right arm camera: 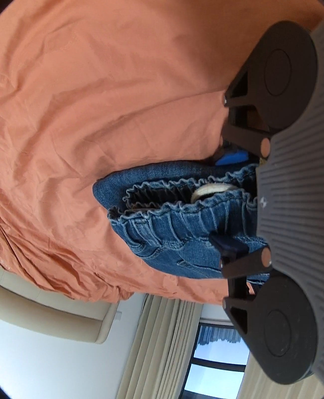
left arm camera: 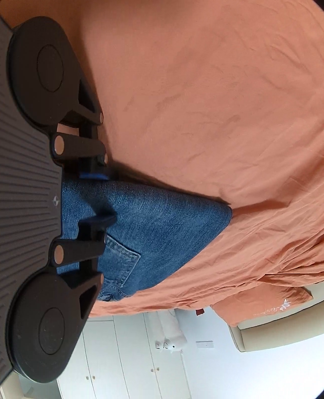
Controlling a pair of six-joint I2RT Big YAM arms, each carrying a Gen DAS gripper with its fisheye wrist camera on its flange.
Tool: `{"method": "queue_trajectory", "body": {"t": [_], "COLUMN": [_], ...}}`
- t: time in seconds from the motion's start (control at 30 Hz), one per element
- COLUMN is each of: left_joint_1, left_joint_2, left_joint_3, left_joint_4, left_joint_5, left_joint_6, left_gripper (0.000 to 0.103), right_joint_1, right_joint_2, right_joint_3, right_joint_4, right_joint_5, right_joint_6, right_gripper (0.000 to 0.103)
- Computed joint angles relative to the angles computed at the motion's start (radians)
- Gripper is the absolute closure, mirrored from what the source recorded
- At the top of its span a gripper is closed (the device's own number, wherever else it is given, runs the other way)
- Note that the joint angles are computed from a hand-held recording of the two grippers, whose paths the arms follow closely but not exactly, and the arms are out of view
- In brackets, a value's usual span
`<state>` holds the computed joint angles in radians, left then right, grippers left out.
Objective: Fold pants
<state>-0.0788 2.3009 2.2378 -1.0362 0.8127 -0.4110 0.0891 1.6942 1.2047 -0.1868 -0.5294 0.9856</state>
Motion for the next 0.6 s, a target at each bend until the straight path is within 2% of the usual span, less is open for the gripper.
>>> {"method": "queue_trajectory", "body": {"t": [0.1,0.23,0.4,0.47,0.6], "left_joint_1": [-0.002,-0.021,-0.025,-0.02,0.014], "left_joint_2": [-0.014,-0.059,-0.14,-0.167,-0.208], "left_joint_3": [-0.008,-0.037,-0.116,-0.13,-0.137], "left_joint_4": [0.005,0.021,0.096,0.103,0.074], "left_joint_5": [-0.019,-0.102,-0.136,-0.138,-0.127], "left_joint_6": [0.006,0.073,0.056,0.065,0.108], "left_gripper": [0.094,0.096,0.097,0.097,0.097], "right_joint_1": [0.0,0.019,0.05,0.07,0.117], "right_joint_2": [-0.023,-0.043,-0.078,-0.089,-0.106], "right_joint_3": [-0.005,0.057,0.116,0.15,0.21], "right_joint_4": [-0.013,-0.127,-0.212,-0.261,-0.324], "right_joint_5": [0.004,0.058,0.13,0.156,0.193], "right_joint_6": [-0.041,-0.118,-0.149,-0.176,-0.208], "right_gripper": [0.074,0.081,0.084,0.085,0.086]}}
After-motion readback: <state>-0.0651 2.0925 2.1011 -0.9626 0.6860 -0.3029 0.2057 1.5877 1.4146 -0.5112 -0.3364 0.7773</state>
